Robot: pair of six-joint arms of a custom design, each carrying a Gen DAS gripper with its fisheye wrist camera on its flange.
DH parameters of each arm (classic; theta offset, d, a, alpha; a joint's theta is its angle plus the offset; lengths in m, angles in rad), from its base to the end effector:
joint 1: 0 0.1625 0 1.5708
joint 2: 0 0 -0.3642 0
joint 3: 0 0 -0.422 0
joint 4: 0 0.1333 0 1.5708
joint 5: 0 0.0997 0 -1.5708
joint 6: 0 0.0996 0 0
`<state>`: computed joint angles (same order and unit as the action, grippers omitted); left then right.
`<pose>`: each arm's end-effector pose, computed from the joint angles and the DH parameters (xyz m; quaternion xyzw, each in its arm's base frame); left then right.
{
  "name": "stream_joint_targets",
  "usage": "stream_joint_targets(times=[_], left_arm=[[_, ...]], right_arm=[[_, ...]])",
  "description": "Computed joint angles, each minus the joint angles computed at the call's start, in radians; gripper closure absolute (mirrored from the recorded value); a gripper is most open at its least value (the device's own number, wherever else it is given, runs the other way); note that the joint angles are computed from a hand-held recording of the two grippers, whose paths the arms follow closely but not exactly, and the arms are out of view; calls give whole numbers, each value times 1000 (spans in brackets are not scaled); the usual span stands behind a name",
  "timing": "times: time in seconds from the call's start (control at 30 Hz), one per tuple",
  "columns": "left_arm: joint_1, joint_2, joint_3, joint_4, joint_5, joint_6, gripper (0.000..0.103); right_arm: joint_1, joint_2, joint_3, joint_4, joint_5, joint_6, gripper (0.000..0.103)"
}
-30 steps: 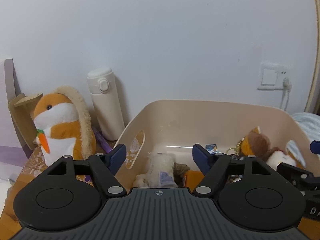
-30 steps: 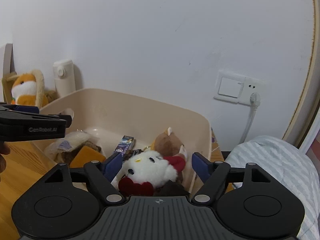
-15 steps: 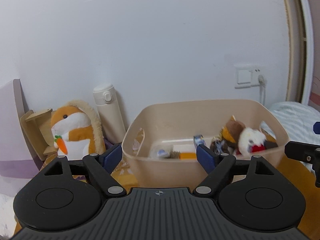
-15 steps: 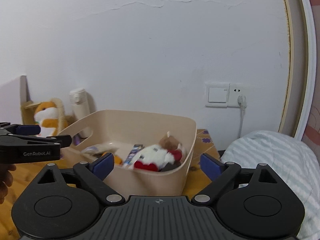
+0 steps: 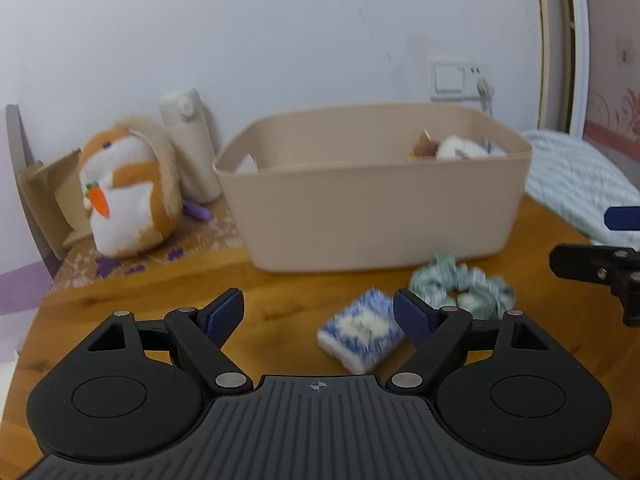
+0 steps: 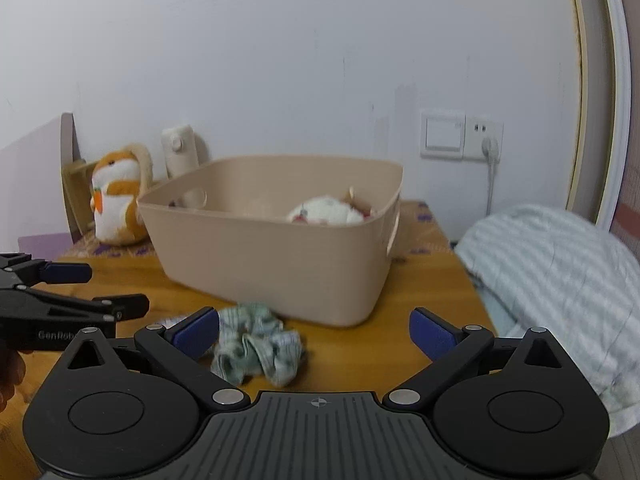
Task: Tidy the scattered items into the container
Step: 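Move both tools back toward the tissue pack and plaid scrunchie, then grasp the blue-and-white tissue pack with left tool while right grasps green plaid scrunchie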
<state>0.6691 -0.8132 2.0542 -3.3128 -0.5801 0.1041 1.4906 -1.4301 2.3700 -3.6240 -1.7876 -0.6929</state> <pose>-0.2583 -0.4804 0.0278 0.3076 0.8036 -0.3798 0.3397 0.0770 -0.4389 0.2288 0.2000 -0.8220 0.4519 0.2831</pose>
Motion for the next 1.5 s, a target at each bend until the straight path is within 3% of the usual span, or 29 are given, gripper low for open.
stream_joint_targets(times=[0.23, 0.6, 0.8, 1.17, 1.3, 1.4, 1.43, 1.5], left_arm=[[35, 9, 0, 50, -49, -18, 20], [107, 66, -41, 2, -141, 19, 20], [129, 100, -82, -2, -141, 35, 20], [174, 138, -133, -79, -184, 66, 19], [178, 141, -138, -87, -189, 72, 19], [179, 138, -138, -83, -191, 72, 21], [179, 137, -136, -86, -195, 78, 23], [177, 135, -130, -98, -211, 94, 38]], right_arm=[[-15, 55, -16, 21, -24, -14, 1], [-6, 171, -84, -5, -74, -53, 1], [3, 224, -137, 9, -99, -66, 1], [-6, 268, -193, 61, -75, 9, 1], [-20, 261, -206, 114, -48, 49, 6], [-18, 272, -214, 99, -52, 43, 17], [-17, 274, -216, 98, -52, 39, 21], [-11, 282, -217, 88, -61, 19, 29]])
